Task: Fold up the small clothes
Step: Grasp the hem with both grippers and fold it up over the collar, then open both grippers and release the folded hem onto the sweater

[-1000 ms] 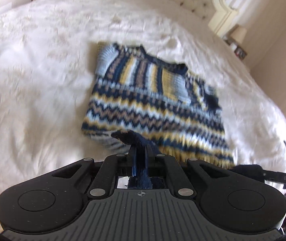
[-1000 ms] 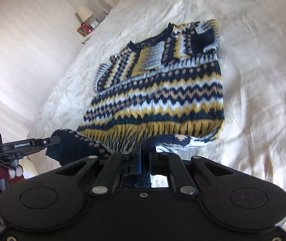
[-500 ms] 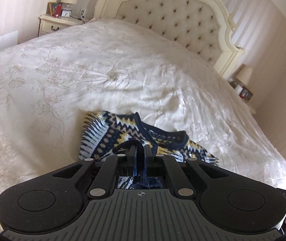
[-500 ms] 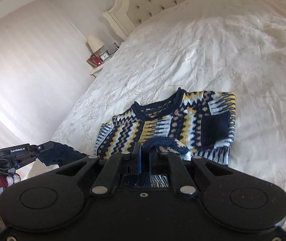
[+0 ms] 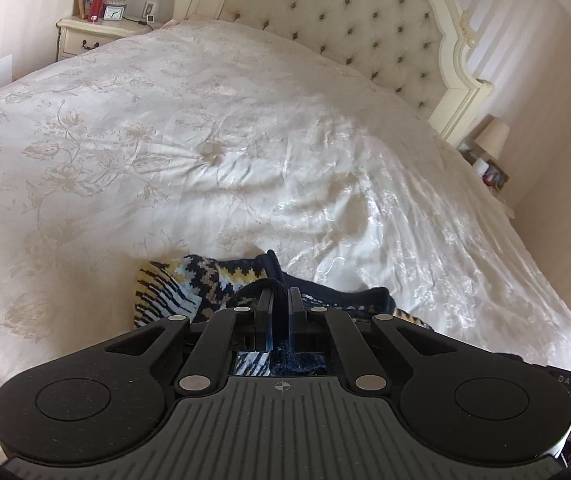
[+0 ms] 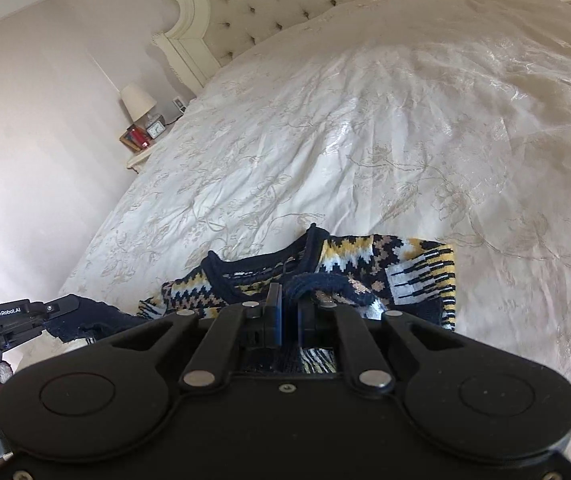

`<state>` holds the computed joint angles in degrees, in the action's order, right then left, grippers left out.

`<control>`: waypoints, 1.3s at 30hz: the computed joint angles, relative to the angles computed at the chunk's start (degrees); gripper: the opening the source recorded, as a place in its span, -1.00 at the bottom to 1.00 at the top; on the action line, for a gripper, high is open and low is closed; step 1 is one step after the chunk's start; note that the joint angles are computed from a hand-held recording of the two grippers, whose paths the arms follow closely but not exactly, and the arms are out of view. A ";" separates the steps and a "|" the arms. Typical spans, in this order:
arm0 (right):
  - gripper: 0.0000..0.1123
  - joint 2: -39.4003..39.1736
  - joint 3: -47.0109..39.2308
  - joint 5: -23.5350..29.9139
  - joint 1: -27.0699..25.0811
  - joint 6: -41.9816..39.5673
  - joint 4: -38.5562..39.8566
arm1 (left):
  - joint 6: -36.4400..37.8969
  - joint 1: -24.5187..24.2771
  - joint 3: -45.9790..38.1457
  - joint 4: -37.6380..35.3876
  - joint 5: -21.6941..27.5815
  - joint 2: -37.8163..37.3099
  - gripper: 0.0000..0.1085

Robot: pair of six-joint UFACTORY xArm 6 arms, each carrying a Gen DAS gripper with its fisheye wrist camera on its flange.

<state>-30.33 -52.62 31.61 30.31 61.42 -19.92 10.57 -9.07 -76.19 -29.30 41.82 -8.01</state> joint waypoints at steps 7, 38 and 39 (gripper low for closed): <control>-0.76 7.68 -4.67 1.00 -3.12 -4.46 4.58 | -1.11 0.39 -5.65 2.22 2.07 7.61 -0.89; 0.47 17.08 -9.72 1.11 -6.51 -4.09 2.80 | -2.09 0.24 -12.03 13.05 4.59 13.70 0.16; 0.48 16.68 -9.81 1.66 -5.94 -4.19 1.92 | -1.36 -0.38 -10.43 13.64 4.65 12.28 0.18</control>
